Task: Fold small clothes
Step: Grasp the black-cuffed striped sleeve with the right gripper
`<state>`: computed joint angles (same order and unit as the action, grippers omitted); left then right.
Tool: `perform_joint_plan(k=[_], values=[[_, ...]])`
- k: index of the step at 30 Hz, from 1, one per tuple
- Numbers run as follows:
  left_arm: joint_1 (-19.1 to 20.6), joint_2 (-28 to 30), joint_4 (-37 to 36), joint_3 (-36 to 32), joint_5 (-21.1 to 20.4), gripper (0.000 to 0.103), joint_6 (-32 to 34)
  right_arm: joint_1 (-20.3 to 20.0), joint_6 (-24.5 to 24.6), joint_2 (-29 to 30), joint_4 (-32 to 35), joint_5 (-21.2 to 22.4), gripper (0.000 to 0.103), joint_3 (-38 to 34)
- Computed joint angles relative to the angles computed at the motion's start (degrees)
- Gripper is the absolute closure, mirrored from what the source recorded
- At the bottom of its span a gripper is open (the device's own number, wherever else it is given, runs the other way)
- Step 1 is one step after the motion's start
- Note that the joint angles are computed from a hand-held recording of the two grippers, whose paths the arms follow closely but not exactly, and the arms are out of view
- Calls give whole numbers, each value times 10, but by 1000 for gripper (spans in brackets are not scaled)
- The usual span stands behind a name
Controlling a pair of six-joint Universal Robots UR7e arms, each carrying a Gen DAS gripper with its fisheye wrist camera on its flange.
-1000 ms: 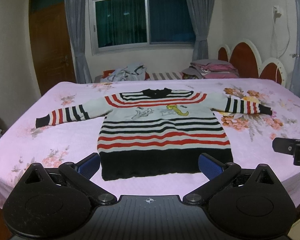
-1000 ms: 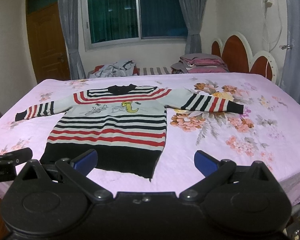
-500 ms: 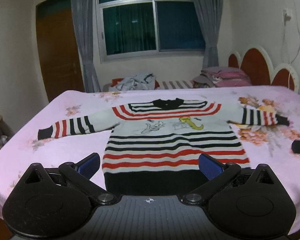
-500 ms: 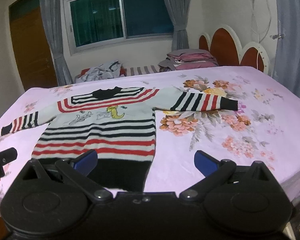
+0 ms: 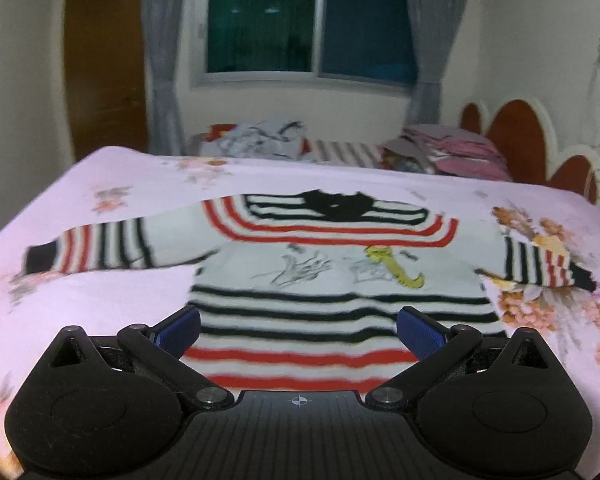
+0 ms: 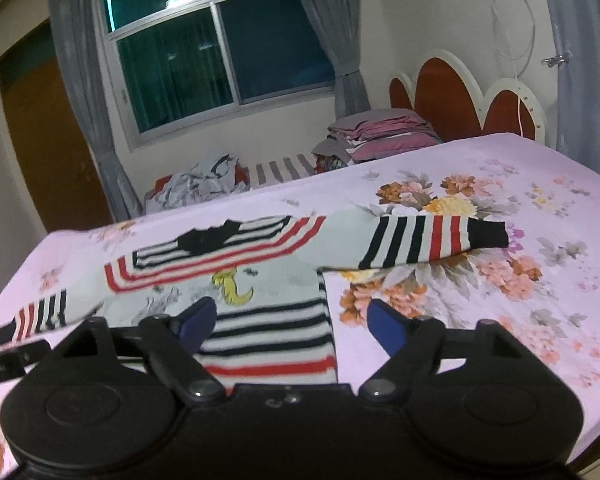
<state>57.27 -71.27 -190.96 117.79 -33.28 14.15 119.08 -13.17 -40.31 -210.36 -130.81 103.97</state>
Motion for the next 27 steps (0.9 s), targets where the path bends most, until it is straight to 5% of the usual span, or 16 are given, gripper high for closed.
perform_joint_plan(k=[7,13,19,27], values=[[35,62,-8,-87,-52,0,57,-21,4,30,-20,-11,44,-60],[65,91,121,-157,-159,0,-4,-67,19,13,-30,-11,57,-74],[60,174,117,-233,-109,0,-9,-149,101,-9,20,36,60,-101],[58,273,225,-368,-37,0,-39,-243,185,-3,122,95,59,-179]])
